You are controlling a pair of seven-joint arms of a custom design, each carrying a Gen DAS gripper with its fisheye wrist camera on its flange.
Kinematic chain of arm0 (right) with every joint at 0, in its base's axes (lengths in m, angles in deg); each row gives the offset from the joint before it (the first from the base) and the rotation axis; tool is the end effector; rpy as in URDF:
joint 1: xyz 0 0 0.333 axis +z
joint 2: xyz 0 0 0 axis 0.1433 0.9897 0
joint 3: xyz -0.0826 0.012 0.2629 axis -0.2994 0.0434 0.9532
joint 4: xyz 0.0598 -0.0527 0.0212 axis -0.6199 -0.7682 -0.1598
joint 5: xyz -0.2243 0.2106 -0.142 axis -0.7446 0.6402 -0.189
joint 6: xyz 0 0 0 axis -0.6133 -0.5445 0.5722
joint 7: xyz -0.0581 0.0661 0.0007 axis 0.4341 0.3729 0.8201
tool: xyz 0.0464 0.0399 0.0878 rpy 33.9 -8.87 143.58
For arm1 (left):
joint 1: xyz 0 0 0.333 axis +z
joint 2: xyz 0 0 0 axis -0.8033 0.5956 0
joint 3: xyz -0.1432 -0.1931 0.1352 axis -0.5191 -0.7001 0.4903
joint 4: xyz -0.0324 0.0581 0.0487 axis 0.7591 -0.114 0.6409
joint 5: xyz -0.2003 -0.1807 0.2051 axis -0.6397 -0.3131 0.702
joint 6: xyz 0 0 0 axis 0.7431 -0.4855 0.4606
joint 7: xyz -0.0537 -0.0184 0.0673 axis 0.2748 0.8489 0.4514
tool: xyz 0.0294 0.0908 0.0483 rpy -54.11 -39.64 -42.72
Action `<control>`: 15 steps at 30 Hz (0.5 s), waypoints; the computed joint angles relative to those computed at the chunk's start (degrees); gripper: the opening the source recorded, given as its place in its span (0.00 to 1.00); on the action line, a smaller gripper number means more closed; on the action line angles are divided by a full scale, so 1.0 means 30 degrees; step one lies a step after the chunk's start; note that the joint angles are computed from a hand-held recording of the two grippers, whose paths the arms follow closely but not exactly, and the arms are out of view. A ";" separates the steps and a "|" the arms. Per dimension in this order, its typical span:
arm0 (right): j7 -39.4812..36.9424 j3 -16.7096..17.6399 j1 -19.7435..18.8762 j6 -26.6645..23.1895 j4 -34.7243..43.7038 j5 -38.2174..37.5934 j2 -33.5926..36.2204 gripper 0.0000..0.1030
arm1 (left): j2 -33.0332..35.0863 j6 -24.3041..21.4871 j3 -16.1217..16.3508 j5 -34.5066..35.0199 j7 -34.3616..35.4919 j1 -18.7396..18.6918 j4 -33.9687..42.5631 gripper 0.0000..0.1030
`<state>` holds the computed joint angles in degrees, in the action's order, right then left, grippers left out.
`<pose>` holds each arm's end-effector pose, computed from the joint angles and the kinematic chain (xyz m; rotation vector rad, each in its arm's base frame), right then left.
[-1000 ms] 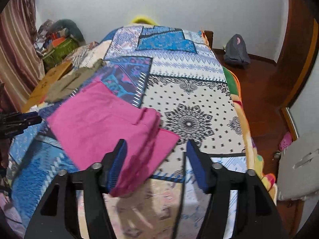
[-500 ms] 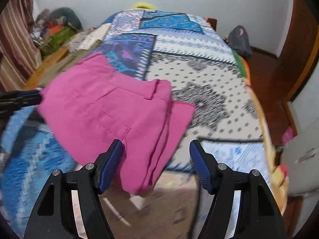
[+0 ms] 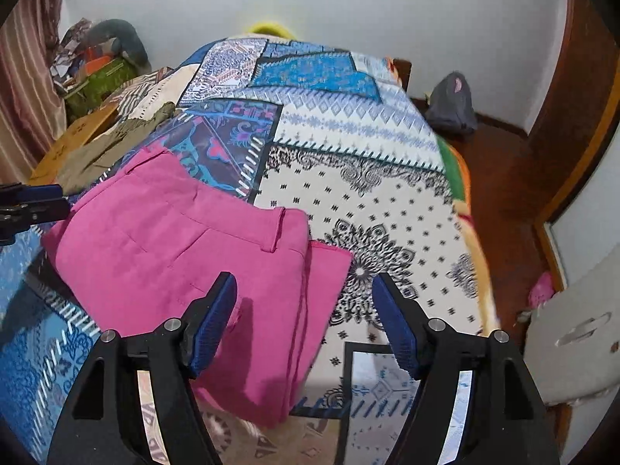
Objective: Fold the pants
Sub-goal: 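Lower both tools to the pink pants edge and close on it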
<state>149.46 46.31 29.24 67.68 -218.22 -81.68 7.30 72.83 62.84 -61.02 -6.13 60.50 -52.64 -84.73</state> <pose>0.3830 0.2821 0.4443 -1.6542 2.0637 -0.6045 0.5677 -0.1164 0.4095 -1.3110 2.5865 -0.8197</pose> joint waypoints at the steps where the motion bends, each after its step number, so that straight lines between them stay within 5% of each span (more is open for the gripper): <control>1: -0.0166 -0.0228 0.0006 0.0485 -0.0183 0.0550 0.0156 0.67 | 0.0213 0.0036 0.0015 0.0190 -0.0180 -0.0092 0.0180 0.63; 9: -0.0990 -0.0957 -0.0316 0.3303 -0.1312 0.1991 0.1046 0.73 | 0.2777 0.0161 -0.0455 0.2876 -0.1227 -0.0206 0.1887 0.67; 15: -0.3001 -0.1648 -0.0572 0.6232 -0.2250 0.4958 0.1472 0.73 | 0.5005 -0.3263 -0.0960 0.2443 -0.2350 0.0719 0.5193 0.64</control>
